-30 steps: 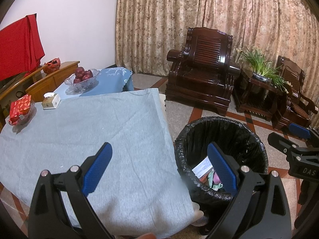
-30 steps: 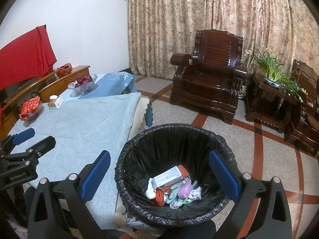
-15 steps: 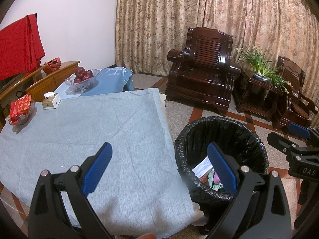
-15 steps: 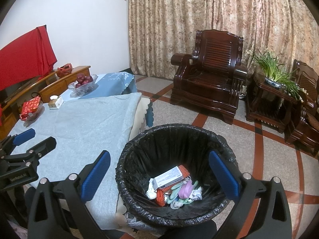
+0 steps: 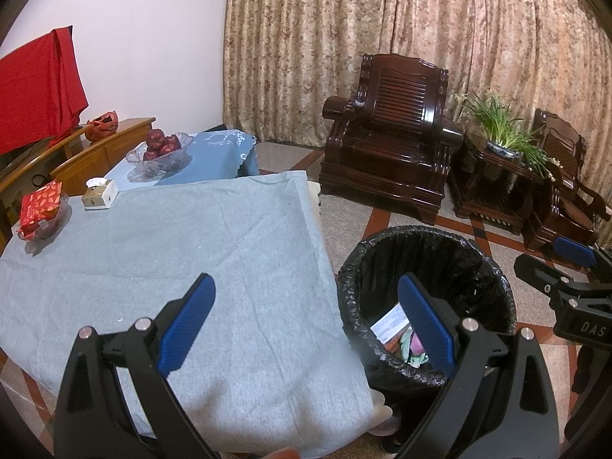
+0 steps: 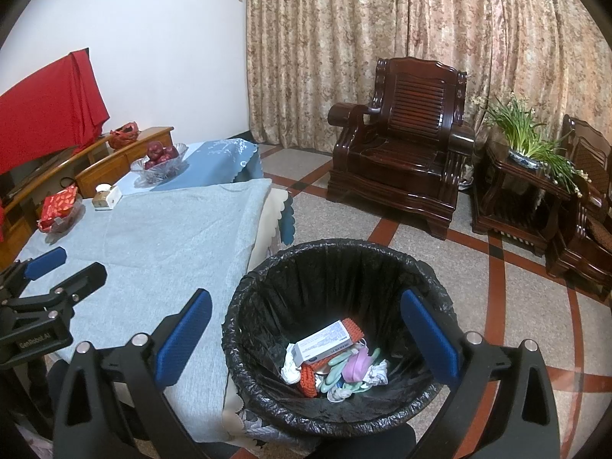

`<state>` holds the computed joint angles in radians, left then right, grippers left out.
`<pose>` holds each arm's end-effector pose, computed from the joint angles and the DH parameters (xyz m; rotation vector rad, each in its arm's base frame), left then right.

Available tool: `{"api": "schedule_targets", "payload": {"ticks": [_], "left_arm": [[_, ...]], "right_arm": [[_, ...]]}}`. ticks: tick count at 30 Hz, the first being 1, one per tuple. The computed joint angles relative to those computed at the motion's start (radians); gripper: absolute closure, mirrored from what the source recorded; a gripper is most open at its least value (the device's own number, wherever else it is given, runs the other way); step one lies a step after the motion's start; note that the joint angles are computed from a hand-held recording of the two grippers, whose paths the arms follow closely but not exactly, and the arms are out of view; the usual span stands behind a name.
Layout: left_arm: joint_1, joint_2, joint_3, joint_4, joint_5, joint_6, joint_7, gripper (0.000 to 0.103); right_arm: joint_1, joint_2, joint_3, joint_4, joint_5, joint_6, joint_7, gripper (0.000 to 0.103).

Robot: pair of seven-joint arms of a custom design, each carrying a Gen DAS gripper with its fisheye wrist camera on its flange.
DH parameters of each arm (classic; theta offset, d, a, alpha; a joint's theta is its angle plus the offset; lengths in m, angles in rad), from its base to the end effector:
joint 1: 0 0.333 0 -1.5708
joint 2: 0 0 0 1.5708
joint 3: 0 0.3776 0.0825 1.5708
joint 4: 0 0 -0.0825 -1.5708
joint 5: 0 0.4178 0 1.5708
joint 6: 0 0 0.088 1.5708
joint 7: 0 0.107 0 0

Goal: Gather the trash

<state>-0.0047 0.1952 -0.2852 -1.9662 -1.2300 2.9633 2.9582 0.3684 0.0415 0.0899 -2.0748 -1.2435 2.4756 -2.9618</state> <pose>0.6526 -0.1164 0.4761 -1.2491 2.1159 -1.1064 0.5523 0.2750 0.4897 -1.3262 1.9873 -0.9858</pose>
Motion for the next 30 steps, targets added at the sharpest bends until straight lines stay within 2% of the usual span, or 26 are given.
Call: {"api": "schedule_targets", "payload": {"ticks": [30], "left_arm": [[0.016, 0.008, 0.0, 0.009, 0.017, -0.008, -0.018, 0.009]], "right_arm": [[0.017, 0.038, -0.016, 0.041, 0.013, 0.01, -0.015, 0.006]]}}
